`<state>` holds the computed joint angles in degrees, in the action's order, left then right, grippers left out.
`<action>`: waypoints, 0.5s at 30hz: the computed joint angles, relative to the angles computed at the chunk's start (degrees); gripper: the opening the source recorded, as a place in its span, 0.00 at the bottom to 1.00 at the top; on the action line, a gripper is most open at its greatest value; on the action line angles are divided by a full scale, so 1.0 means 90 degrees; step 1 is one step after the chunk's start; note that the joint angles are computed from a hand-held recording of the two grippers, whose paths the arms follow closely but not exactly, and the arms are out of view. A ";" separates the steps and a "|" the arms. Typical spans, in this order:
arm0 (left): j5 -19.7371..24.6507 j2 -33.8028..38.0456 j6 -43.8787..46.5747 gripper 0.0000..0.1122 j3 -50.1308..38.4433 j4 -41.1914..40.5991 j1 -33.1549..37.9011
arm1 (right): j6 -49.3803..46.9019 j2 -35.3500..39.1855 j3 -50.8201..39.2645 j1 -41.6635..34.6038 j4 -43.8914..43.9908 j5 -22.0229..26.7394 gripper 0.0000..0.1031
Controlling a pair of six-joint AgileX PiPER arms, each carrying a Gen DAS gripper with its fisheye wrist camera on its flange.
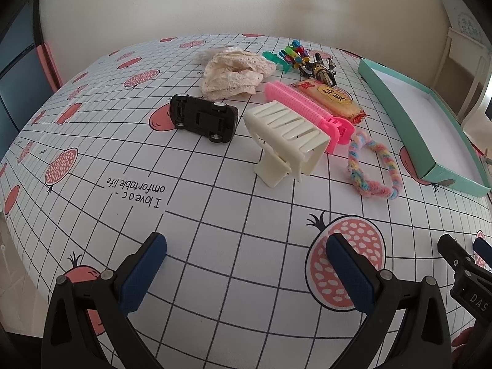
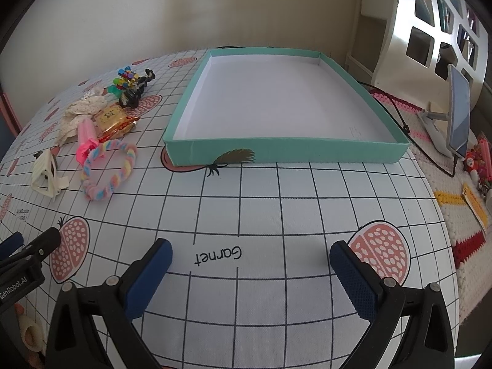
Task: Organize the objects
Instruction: 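Move both tools toward the cluster of objects on the table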
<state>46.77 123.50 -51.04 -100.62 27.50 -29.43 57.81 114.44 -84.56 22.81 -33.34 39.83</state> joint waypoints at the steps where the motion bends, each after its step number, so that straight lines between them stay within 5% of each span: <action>1: -0.0018 -0.0007 -0.0027 0.92 0.0019 0.0028 -0.0005 | -0.0012 0.0004 -0.0013 -0.0002 0.0015 0.0012 1.00; 12: -0.0065 -0.0098 0.0525 0.92 -0.0035 -0.0638 0.0151 | -0.0357 -0.0293 -0.0476 -0.0056 0.0230 0.0165 1.00; 15: 0.0359 -0.0077 0.0945 0.92 -0.0571 -0.1022 0.0283 | -0.0971 -0.0304 -0.1187 -0.0085 0.0545 0.0411 1.00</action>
